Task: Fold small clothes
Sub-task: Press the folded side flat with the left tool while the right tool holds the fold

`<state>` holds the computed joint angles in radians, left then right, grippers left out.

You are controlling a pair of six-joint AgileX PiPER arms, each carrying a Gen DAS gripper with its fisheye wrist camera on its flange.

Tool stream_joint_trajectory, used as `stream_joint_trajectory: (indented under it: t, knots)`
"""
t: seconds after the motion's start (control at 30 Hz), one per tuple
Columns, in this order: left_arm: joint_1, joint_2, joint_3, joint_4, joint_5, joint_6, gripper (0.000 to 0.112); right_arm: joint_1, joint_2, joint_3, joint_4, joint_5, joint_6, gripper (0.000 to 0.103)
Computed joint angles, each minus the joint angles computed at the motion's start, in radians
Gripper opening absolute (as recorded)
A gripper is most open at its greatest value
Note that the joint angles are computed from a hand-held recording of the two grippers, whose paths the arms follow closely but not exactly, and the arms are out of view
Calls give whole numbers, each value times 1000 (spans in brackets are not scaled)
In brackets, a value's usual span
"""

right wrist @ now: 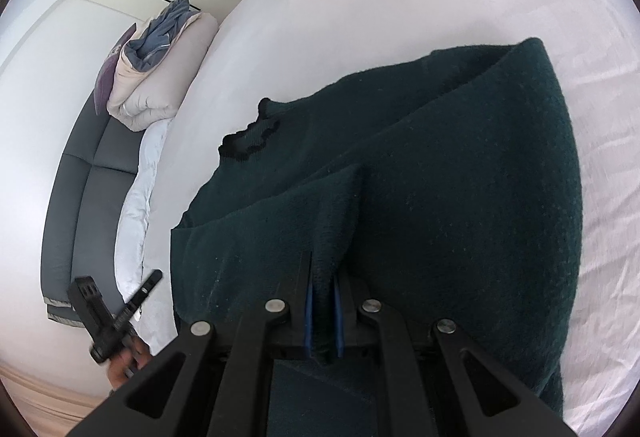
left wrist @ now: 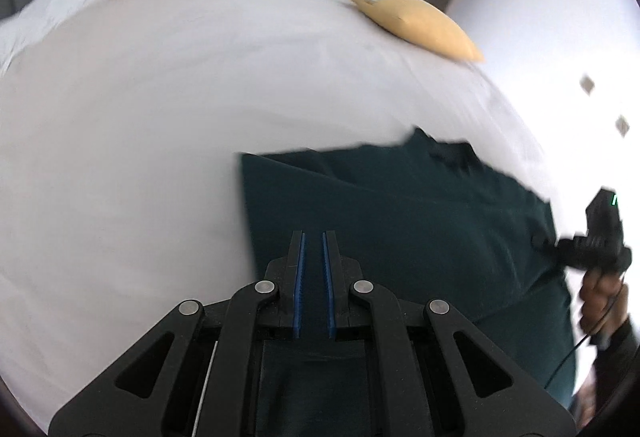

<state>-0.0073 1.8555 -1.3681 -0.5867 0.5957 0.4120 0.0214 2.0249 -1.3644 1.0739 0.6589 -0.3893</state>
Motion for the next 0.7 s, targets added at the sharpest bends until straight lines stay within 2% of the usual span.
stream_joint_trajectory:
  t: [0.1,0.2,0.43,0.53,0.63,0.7]
  knots:
    - [66,46,-95,-20,106,12,8,1,4,0,10,-5,-5,10]
    - [54,60,-129,14,149,-9,7,3,1,4,6,-10,-5,10]
    - [-68,149,-187,140,125,-84,7,18,-3,-14,-69,-10,60,10]
    - [-124,216,-263,273,138,-189,7,10,0,-3,-34,-8,31,9]
    - [-133,248,-293,299,148,-223,7,2,6,5,9,-5,-5,9]
    - [-140,241,-275,312,128,-227,7,-1,7,17,40,-10,-36,9]
